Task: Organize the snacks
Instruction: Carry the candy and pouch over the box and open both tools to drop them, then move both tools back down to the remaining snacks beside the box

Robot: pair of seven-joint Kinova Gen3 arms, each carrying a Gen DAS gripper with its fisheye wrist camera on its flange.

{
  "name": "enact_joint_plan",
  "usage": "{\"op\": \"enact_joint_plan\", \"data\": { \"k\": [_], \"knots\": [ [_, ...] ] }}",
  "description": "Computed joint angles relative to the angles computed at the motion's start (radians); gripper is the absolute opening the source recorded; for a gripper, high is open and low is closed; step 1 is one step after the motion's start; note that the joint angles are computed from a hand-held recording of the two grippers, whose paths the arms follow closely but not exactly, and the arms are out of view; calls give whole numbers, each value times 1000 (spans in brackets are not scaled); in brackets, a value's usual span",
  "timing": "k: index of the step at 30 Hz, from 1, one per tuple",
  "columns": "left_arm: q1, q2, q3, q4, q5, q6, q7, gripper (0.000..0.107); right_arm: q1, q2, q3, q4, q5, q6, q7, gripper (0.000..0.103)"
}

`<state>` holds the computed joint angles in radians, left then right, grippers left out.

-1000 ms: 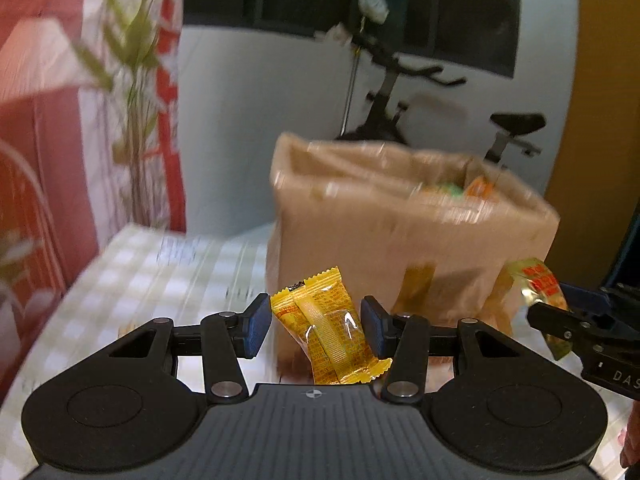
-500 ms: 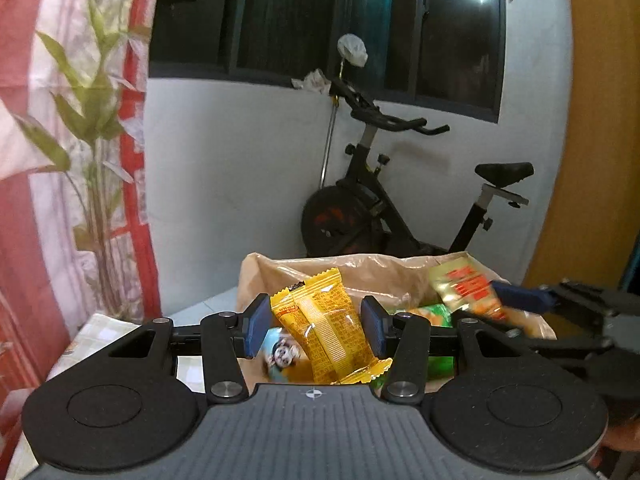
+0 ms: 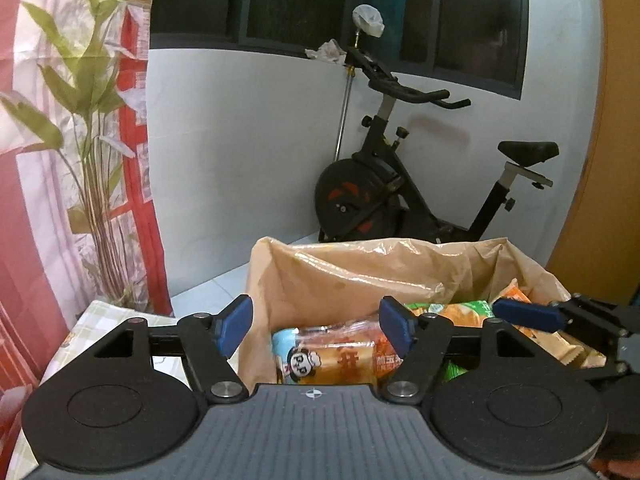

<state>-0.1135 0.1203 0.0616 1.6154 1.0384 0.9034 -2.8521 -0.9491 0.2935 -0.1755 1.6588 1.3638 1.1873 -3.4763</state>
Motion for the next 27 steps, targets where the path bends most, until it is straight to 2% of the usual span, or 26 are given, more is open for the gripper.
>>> {"op": "enact_joint_plan", "data": {
  "k": [3, 7, 12, 15, 19, 22, 27],
  "knots": [
    [-20, -11, -16, -1, -9, 36, 10, 72, -19, -9, -6, 13, 14, 30, -28, 62],
    [-65, -41, -52, 26, 13, 103, -33, 72, -57, -20, -28, 27, 16, 108, -83, 62],
    [-123, -78, -113, 84, 28, 196, -114, 72, -141, -12, -64, 44, 25, 255, -180, 62],
    [-142, -101, -140, 127, 4, 217, -142, 72, -201, 15, -81, 40, 13, 346, -220, 62],
    [-158, -113, -166, 170, -26, 240, -151, 72, -270, 76, -85, -9, -35, 458, -193, 62],
    [-164, -106, -171, 189, -43, 250, -134, 72, -309, 87, -79, -4, -76, 459, -254, 62],
    [-156, -114, -164, 244, -70, 193, -121, 72, -340, 108, -76, -12, -146, 458, -273, 62]
  ]
}}
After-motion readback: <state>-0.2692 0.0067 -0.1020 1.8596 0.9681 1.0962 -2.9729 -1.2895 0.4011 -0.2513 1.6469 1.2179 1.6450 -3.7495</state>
